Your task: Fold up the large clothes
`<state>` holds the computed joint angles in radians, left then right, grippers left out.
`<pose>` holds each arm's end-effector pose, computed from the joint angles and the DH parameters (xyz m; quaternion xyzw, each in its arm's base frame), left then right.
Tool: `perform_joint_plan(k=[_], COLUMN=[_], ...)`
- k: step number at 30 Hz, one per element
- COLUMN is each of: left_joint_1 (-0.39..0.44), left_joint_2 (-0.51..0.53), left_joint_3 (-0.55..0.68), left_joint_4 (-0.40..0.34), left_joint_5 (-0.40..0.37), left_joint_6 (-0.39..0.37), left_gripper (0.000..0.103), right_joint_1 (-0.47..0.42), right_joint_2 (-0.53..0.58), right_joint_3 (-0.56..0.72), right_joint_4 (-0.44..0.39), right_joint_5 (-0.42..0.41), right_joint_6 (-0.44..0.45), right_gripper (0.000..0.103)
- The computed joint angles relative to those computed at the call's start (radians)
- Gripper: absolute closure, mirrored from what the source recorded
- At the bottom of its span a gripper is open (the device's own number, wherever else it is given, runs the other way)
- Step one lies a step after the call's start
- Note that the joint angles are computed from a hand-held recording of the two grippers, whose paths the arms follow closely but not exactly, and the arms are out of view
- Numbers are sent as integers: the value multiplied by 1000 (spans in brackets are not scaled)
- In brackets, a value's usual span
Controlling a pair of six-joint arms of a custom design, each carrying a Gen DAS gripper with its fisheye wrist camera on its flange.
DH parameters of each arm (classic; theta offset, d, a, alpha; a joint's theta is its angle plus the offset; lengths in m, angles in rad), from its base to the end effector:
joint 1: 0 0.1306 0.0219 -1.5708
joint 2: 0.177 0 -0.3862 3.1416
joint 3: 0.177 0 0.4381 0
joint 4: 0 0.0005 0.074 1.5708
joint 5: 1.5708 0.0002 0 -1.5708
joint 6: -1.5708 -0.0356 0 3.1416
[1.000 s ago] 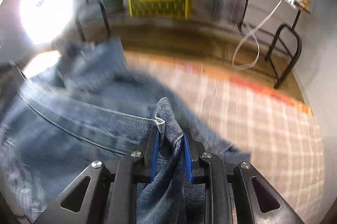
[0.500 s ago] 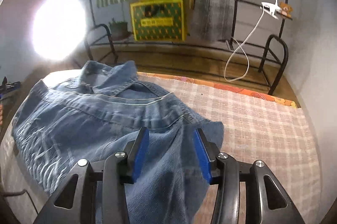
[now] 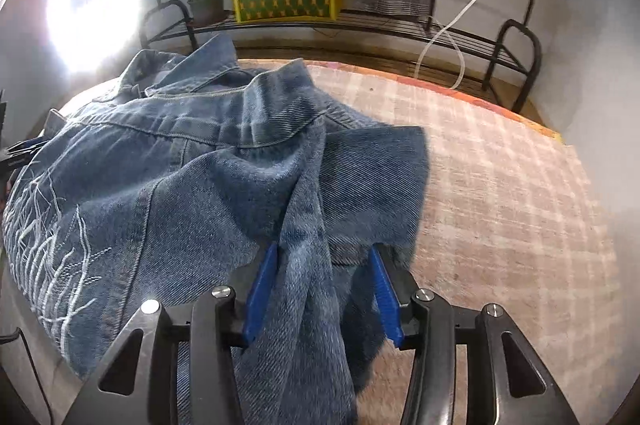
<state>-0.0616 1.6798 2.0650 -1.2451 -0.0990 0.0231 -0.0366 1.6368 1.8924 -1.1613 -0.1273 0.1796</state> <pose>0.6071 -0.0344 0.5827 0.0008 0.9365 0.0316 0.3492 0.6057 -0.0182 0.5301 -0.0881 0.9394 0.0246 0.3304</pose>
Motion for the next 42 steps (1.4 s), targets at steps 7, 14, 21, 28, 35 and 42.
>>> perform_joint_plan(k=[7,14,21,28,35,42], left_joint_1=[-133,-244,-224,-210,-252,-248], left_joint_2=[-86,26,12,19,68,60], left_joint_3=[-21,81,-19,51,78,39], left_joint_4=[27,-16,68,35,14,55], left_joint_5=[105,56,82,76,-66,-61], left_joint_6=[-14,-37,1,89,42,41], left_gripper=[36,36,30,31,31,29], right_joint_1=[-76,-139,-168,-138,-48,-43], right_joint_2=[-154,-214,-254,-291,-256,-248], right_joint_3=[-149,-258,-366,-451,-406,-380], right_joint_4=[89,70,90,262,295,303], right_joint_5=[-118,-260,-448,-568,-299,-269], right_joint_6=[-164,-340,-493,-694,-731,-727], right_gripper=[22,15,12,2,14,71])
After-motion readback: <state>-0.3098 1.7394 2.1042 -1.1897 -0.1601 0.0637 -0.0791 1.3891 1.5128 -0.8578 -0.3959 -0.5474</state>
